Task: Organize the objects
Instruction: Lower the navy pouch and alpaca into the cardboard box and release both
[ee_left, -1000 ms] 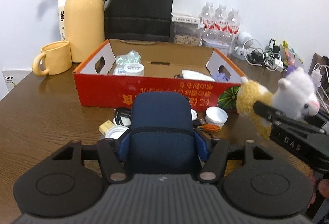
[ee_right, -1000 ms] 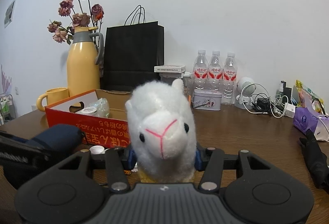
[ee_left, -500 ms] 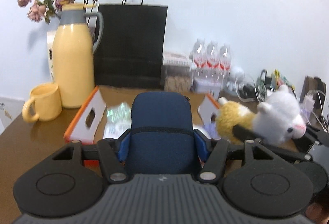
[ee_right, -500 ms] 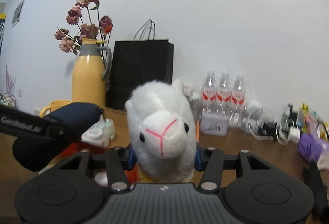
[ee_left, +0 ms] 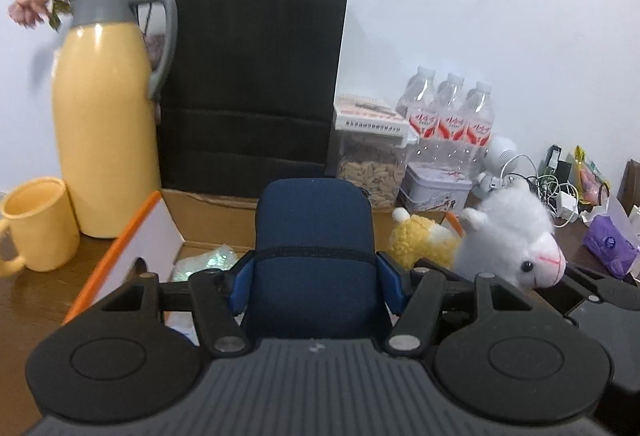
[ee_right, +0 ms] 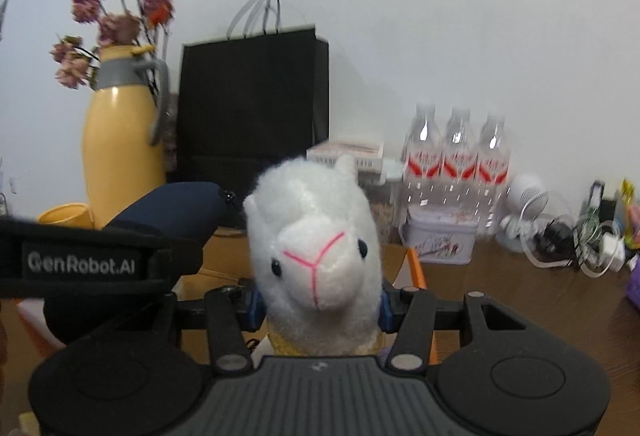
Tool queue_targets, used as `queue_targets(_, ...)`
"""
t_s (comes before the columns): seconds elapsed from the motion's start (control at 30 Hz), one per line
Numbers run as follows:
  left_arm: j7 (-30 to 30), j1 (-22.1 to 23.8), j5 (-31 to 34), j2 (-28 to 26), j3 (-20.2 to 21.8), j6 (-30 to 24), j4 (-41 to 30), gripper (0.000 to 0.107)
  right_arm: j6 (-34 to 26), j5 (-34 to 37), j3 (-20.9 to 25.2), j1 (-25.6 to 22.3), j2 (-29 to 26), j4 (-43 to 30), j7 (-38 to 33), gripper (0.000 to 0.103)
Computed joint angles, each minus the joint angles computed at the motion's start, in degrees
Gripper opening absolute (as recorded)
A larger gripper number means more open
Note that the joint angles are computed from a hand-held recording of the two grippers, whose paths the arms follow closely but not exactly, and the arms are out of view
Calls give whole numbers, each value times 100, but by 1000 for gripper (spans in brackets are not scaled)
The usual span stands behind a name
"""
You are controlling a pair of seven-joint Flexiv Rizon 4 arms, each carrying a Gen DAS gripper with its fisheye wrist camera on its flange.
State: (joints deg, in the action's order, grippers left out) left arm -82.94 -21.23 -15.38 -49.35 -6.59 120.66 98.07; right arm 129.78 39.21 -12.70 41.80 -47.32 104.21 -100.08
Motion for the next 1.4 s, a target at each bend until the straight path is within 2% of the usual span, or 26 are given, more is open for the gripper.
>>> queue_targets(0.17, 56, 47, -24, -103, 42, -332, -220, 63, -497, -406, 100, -273, -39, -168, 369, 49)
queue_targets(0.27, 101, 8, -98, -119, 123, -502, -281, 66, -710, -539, -75, -186, -73, -173, 586, 51)
queue_targets(0.3, 109, -72, -197, -112, 214, -565, -282, 71, -810, -510, -224, -72, -87, -164, 622, 53)
queue_targets(0.33, 122, -165, -282, -124, 323, -554, -291, 82, -877, -523, -324, -1, -92, -132, 669, 57)
queue_targets(0.37, 114, -274, -386, -143, 442, -450, -287, 89, -881, -513, -426, 79, -102, -96, 720, 58)
queue_targets(0.4, 92, -300, -414, -155, 465, -284, -259, 103, -868, -480, -548, 179, -111, -59, 770, 63)
queue_targets(0.43, 82, -212, -321, -173, 367, -164, -266, 103, -863, -444, -679, 280, -131, -41, 824, 79)
queue_targets(0.5, 64, -88, -220, -123, 230, -70, -185, 103, -696, -519, -729, 307, -119, 44, 922, 99)
queue_targets(0.7, 34, -39, -300, -3, 185, -7, -26, 103, -637, -443, -891, 478, -33, 168, 894, 102)
queue_targets(1.0, -225, 319, 201, 343, -80, 454, 539, 103, -334, -266, -996, 795, 165, 469, 501, 102)
queue_targets(1.3, -472, 470, 577, 807, -80, 1082, 1395, 103, 294, 254, -488, 888, 702, 964, -330, 103)
queue_targets(1.4, -484, 470, 631, 958, -11, 1325, 1752, 103, 556, 349, -135, 787, 864, 1201, -487, 103)
